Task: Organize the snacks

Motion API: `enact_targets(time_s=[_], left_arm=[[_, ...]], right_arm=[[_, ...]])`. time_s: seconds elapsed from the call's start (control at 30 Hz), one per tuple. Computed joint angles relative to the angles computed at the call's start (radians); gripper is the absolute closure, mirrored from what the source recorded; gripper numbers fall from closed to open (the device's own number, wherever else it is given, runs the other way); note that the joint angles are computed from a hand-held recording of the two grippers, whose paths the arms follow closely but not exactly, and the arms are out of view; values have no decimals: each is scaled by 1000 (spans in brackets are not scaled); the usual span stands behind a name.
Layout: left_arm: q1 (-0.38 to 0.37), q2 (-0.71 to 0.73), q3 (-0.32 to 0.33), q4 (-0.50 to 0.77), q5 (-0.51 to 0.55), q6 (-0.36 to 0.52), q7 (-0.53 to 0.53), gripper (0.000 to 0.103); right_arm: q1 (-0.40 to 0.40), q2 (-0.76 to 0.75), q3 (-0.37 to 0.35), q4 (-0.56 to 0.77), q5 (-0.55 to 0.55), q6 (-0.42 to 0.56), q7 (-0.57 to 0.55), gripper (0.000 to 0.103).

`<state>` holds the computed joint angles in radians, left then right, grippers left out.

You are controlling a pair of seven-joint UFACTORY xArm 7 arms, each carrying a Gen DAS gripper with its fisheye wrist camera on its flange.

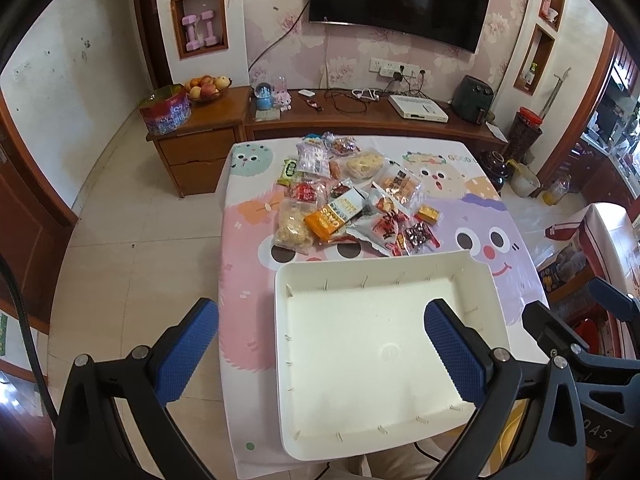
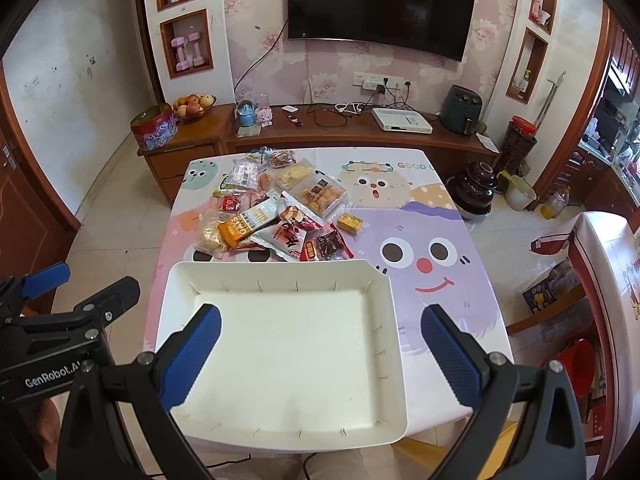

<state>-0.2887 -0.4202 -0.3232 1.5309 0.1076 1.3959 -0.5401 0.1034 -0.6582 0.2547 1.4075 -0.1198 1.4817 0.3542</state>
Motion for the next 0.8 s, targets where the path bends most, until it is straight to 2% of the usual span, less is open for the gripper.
enact_targets(time_s=[0.27, 0.8], left_arm=[[3, 10, -16, 15, 25, 14, -15, 1], [-17, 27, -5, 25, -1, 42, -23, 1]], right_arm=[[2, 18, -4, 11, 4, -8, -1, 2], [5, 14, -43, -7, 26, -12, -31, 3]])
